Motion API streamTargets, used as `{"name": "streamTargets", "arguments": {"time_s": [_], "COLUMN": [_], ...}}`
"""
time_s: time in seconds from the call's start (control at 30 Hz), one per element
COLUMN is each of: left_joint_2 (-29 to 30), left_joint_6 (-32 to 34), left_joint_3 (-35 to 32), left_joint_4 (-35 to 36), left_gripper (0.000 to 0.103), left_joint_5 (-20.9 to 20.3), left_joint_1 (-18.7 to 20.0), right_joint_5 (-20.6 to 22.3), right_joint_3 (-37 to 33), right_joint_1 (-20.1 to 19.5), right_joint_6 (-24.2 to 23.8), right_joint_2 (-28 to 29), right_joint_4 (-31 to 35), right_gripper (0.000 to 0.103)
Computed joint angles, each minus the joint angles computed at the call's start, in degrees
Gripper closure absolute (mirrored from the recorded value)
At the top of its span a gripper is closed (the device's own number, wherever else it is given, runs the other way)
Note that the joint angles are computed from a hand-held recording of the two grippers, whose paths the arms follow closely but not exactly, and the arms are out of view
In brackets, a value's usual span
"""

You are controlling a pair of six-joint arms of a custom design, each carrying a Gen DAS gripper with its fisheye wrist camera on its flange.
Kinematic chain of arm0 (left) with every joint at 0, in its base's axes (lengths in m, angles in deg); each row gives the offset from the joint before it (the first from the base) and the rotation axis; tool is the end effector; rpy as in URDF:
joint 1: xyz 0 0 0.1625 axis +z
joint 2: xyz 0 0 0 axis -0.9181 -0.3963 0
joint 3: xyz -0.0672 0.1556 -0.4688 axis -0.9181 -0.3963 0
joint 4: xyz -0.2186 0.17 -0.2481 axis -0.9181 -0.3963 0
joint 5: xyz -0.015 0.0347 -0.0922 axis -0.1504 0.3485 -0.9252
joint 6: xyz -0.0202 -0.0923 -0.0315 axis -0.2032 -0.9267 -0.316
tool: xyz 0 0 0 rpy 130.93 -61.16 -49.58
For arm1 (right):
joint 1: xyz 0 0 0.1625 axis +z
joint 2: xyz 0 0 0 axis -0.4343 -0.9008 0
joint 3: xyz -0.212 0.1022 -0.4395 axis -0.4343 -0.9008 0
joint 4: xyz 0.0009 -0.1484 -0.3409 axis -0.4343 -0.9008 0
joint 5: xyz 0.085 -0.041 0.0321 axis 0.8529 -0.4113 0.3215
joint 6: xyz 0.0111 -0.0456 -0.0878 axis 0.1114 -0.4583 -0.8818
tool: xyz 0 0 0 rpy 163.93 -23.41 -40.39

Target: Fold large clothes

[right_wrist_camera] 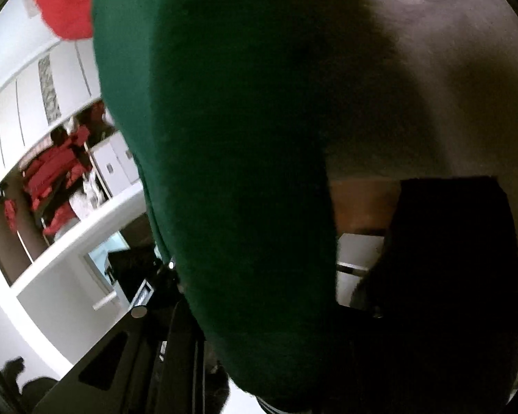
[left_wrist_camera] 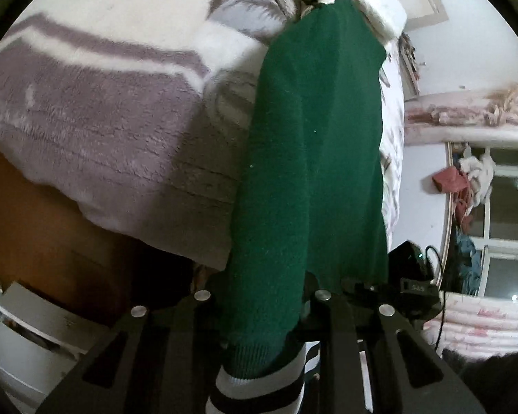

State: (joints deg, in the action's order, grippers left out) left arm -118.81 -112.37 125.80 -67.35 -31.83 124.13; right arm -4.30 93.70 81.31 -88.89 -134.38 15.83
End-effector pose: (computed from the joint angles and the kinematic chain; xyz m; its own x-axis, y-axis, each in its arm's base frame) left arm -0.2215 -0.6012 0.1497 -0.9955 0.0126 -0.0943 0.0040 0.9958 0.0914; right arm 0.0140 -0.2916 0.2373 -0.5906 0.6741 -0.4435 0.7478 0.6638 0.0130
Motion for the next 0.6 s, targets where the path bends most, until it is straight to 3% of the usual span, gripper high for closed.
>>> {"name": "streamTargets", "arguments": {"time_s": [0.1,0.3,0.4,0.47,0.6], "left_joint_2": [1.4,3.3,6.0,8.8,16.9], "left_joint_6": [1.1,5.5,8.6,10.8,17.6], "left_joint_3": [-2.6,-9.4,-15.3,-20.4,-34.1], "left_joint_4": [-0.4,-1.5,-2.9,-3.8,-3.3], "left_gripper": [0.083,0.083,0.083,0.083,0.083], "left_joint_5": [1.0,-0.9,-2.0,-2.7,-3.8], "left_joint_1": [-1.1,-3.0,-3.9,-4.3,-4.2], "right_joint_5": [-0.9,-3.7,-5.2,-6.7,-6.0], "right_joint_3": [1.9,-4.7,-11.3,-16.4,-31.2], "right_joint_1": [-3.3,2.0,5.0,3.1,6.7], "right_joint_6": [-3.4,-2.3,-0.4,-2.9,-0.4], "right_joint_2": [-3.8,-9.9,-12.1,-14.8,-13.5], "right_joint_4": [1.3,8.4,12.4,17.8,22.6], "right_gripper": [0.084,0.084,0.084,0.084,0.084]}}
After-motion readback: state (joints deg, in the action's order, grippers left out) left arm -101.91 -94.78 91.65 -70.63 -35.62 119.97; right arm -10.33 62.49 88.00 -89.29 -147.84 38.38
